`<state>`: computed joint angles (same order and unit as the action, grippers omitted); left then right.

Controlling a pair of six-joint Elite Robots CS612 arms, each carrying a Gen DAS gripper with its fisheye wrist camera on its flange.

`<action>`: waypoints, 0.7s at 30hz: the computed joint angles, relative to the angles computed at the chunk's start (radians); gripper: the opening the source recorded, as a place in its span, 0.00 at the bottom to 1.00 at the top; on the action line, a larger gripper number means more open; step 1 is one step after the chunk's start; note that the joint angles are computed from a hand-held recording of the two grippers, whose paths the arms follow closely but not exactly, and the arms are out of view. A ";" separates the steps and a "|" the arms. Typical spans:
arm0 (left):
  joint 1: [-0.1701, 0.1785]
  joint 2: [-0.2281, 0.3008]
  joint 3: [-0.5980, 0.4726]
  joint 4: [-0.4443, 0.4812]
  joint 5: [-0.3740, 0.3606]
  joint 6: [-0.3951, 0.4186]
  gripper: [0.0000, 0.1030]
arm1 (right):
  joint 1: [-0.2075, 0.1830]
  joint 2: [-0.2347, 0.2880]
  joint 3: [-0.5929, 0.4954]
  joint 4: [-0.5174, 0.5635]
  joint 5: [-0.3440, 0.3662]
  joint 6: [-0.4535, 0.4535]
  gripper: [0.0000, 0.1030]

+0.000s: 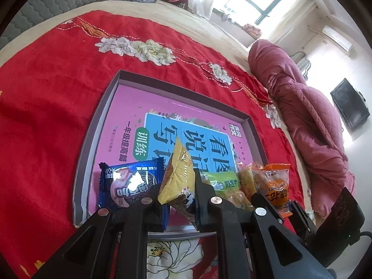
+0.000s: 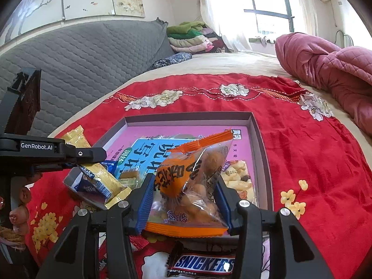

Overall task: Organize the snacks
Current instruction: 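Lower the orange bag into the tray and open the right tool while the left tool releases the yellow packet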

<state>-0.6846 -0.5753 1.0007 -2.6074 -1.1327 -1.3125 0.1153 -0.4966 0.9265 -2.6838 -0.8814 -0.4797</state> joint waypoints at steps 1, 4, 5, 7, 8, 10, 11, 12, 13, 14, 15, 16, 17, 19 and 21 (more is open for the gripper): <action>0.000 0.000 0.001 -0.001 -0.001 -0.002 0.16 | 0.001 0.000 0.001 0.000 -0.003 -0.003 0.48; 0.001 0.001 -0.001 0.002 -0.005 -0.004 0.16 | 0.003 0.002 -0.001 -0.003 -0.014 -0.007 0.48; 0.001 0.002 -0.002 0.004 -0.006 -0.004 0.16 | 0.003 0.003 -0.001 -0.002 -0.019 -0.008 0.48; 0.001 0.002 -0.003 0.006 -0.005 -0.004 0.16 | 0.004 0.005 -0.004 0.000 -0.030 -0.008 0.48; 0.001 0.002 -0.002 0.005 -0.005 -0.005 0.16 | 0.005 0.006 -0.006 0.008 -0.033 -0.010 0.48; 0.002 0.002 -0.003 0.005 -0.011 -0.010 0.17 | 0.007 0.008 -0.008 0.007 -0.045 -0.009 0.48; 0.003 0.003 -0.002 0.004 -0.014 -0.011 0.17 | 0.007 0.007 -0.005 0.004 -0.047 -0.009 0.48; 0.004 0.003 -0.002 0.003 -0.016 -0.012 0.17 | 0.007 0.007 -0.005 0.004 -0.045 -0.010 0.48; 0.004 0.003 -0.003 0.005 -0.017 -0.013 0.17 | 0.007 0.006 -0.003 0.001 -0.046 -0.011 0.48; 0.005 0.004 -0.004 0.010 -0.018 -0.014 0.18 | 0.008 0.005 -0.001 -0.002 -0.049 -0.011 0.48; 0.005 0.004 -0.004 0.009 -0.019 -0.016 0.18 | 0.008 0.005 0.000 -0.006 -0.052 -0.011 0.48; 0.006 0.005 -0.004 0.009 -0.021 -0.017 0.18 | 0.008 0.005 0.001 -0.011 -0.053 -0.009 0.48; 0.006 0.004 -0.004 0.013 -0.021 -0.019 0.18 | 0.007 0.003 0.005 -0.016 -0.054 -0.005 0.49; 0.006 0.004 -0.004 0.014 -0.021 -0.021 0.18 | 0.007 0.004 0.004 -0.022 -0.054 0.001 0.49; 0.007 0.004 -0.004 0.018 -0.022 -0.026 0.20 | 0.006 0.003 0.006 -0.033 -0.055 0.005 0.50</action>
